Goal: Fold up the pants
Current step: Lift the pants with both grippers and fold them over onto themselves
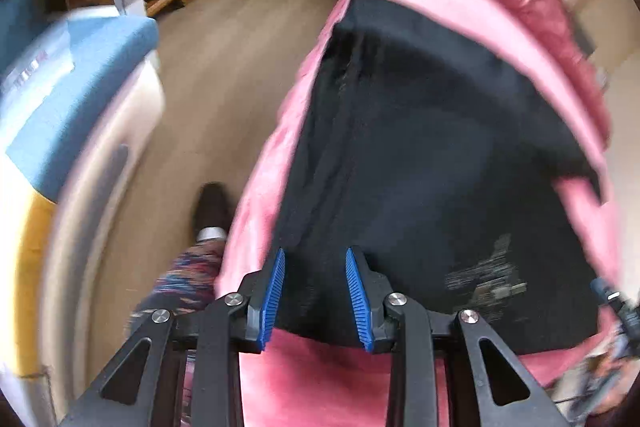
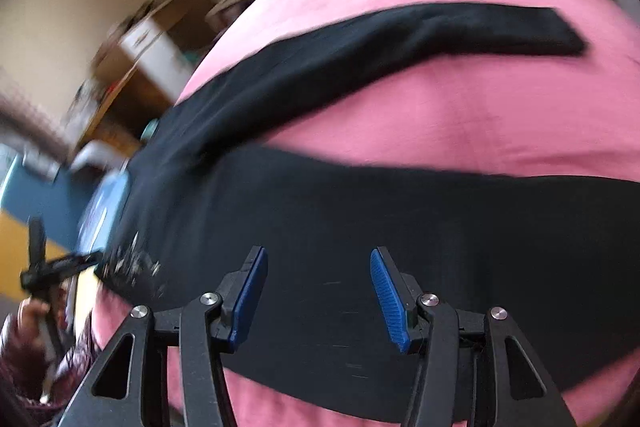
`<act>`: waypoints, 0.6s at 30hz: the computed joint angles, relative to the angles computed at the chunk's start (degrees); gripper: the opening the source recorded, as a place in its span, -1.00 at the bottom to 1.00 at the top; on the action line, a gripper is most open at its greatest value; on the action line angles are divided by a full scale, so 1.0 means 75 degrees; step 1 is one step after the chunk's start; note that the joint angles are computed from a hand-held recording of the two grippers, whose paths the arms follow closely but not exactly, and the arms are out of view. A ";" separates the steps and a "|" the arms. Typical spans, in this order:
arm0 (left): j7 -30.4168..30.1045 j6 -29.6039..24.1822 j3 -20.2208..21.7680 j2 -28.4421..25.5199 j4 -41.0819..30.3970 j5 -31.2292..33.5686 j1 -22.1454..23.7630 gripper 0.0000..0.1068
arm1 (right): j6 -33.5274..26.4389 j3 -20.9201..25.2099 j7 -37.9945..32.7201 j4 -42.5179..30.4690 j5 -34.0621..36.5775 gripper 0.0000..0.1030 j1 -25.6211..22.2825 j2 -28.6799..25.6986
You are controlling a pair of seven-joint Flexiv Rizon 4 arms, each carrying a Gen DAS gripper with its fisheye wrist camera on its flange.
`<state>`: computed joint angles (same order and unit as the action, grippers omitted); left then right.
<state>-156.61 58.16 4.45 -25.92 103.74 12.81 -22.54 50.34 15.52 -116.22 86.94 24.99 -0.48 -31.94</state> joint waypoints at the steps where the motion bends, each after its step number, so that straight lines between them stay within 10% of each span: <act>1: -0.0012 -0.0114 0.0038 -0.0035 -0.0044 0.0072 -0.0039 -0.40 | -0.0150 0.0056 -0.0008 -0.0033 -0.0021 0.06 0.0065 -0.0083; 10: -0.0135 0.0389 0.0348 0.0246 -0.0135 0.0691 0.0170 -0.41 | -0.0697 -0.0147 0.0447 -0.0204 -0.0912 0.07 0.0422 -0.0558; 18: 0.1426 0.1047 0.0042 -0.0829 -0.1593 -0.0384 0.1186 -0.39 | -0.0490 -0.0093 0.0536 -0.0744 -0.0838 0.14 0.0580 -0.0630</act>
<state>-145.92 66.01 4.76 -32.14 91.79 9.92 -13.65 46.66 14.82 -112.20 81.36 18.70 3.87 -36.66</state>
